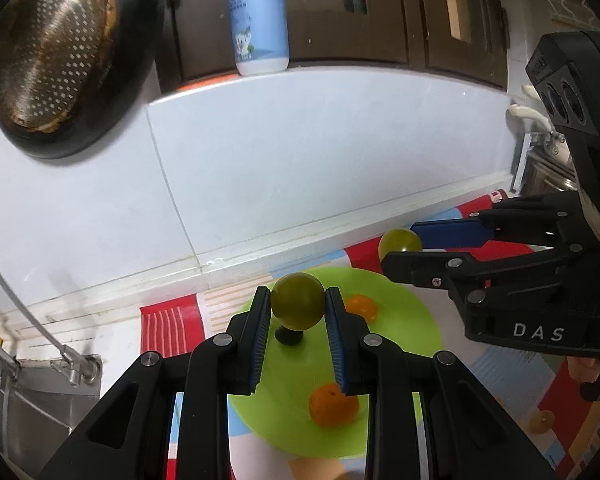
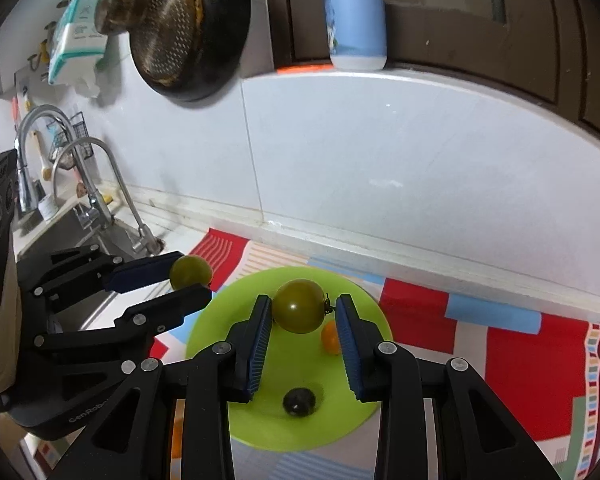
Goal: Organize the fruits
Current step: 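Carry both held limes up and over the green plate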
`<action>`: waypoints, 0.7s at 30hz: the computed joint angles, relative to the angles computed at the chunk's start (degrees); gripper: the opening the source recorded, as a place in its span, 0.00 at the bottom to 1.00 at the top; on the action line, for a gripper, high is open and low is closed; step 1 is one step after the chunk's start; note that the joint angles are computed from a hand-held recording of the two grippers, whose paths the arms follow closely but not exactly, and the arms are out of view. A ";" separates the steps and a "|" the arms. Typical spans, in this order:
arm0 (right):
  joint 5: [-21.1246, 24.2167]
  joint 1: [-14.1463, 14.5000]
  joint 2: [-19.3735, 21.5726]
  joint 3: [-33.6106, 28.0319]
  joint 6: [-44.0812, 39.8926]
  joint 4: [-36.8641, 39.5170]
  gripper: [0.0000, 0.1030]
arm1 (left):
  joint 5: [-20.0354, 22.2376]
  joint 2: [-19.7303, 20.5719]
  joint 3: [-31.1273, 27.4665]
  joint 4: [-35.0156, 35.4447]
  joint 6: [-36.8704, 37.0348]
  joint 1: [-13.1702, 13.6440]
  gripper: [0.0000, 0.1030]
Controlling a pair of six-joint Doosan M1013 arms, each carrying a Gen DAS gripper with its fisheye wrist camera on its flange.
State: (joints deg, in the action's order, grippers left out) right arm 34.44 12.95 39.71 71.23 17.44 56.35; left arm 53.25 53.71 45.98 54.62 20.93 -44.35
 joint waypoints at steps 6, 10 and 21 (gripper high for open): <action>1.76 0.48 3.16 -4.36 5.62 -5.77 0.33 | -0.56 1.81 -2.36 -2.93 2.44 1.15 0.27; 3.42 0.68 5.33 -7.36 8.65 -8.55 0.33 | -1.19 3.28 -4.49 -5.99 4.98 2.18 0.27; 7.58 0.93 9.75 -13.84 15.46 -14.41 0.33 | -0.82 7.33 -10.32 -14.71 12.95 4.34 0.27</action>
State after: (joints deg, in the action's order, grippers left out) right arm 42.02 13.88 49.45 57.39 32.91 41.94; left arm 52.43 61.04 35.66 39.91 33.88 -40.01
